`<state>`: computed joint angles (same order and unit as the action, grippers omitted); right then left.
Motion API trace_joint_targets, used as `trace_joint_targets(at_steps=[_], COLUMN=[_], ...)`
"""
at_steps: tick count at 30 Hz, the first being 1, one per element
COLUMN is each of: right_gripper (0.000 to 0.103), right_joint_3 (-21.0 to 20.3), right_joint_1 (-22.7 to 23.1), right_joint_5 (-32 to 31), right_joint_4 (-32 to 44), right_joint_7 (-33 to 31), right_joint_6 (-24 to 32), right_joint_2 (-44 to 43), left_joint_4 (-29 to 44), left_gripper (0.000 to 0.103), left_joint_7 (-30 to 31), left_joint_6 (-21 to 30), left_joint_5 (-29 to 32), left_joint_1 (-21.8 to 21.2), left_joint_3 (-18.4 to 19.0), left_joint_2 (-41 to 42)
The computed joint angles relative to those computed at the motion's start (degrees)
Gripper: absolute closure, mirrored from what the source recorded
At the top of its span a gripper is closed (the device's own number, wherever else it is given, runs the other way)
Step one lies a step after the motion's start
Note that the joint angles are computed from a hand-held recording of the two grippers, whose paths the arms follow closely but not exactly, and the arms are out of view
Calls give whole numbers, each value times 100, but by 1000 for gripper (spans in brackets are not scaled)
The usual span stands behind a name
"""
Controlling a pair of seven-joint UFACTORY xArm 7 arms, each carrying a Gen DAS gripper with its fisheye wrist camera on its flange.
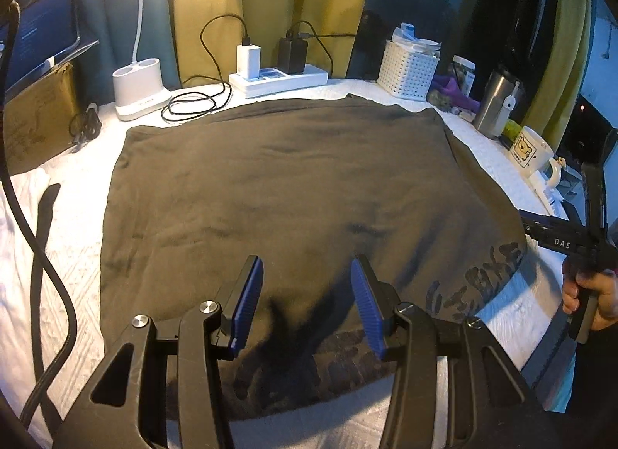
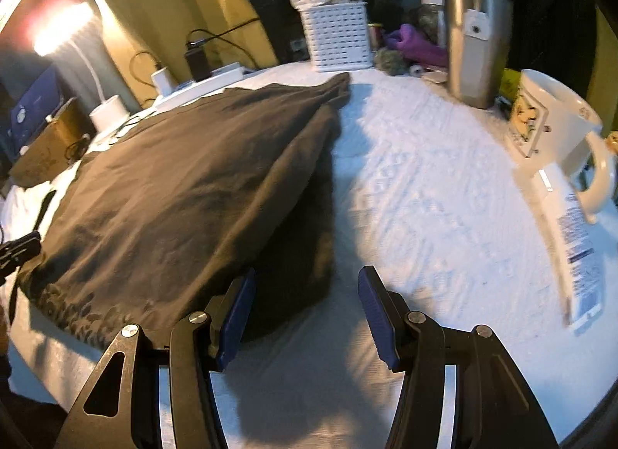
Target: Fold small clothes
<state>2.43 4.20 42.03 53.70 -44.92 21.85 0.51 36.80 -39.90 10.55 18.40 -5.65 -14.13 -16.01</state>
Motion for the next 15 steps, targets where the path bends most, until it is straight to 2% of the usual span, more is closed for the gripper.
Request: trace_joint_targets(at_steps=[2, 3, 4, 5, 7, 9, 15], right_gripper=[49, 70, 87, 90, 94, 95, 95], right_joint_3=[70, 64, 86, 120, 105, 74, -223], right_joint_1=[70, 76, 105, 151, 165, 175, 146], right_joint_5=[242, 244, 141, 76, 148, 45, 190], right_joint_4=[-63, -63, -94, -190, -238, -382, -634], right_joint_7=[-379, -388, -403, -458, -603, -545, -561], right_joint_6=[-21, -21, -78, -330, -316, -562, -690], right_joint_2=[-12, -12, 11, -10, -60, -170, -518], left_joint_4=[3, 12, 24, 34, 46, 60, 137], left_gripper=[55, 55, 55, 55, 55, 55, 55], left_joint_7=[-107, -156, -211, -253, -325, -364, -317], left_joint_6=[74, 94, 135, 166, 224, 261, 319], left_joint_5=[66, 103, 146, 183, 249, 312, 340], left_joint_1=[47, 64, 75, 74, 43, 12, -135], left_joint_3=[-79, -108, -143, -162, -195, -201, -112], left_joint_2=[-25, -20, -17, -14, -24, -22, 104])
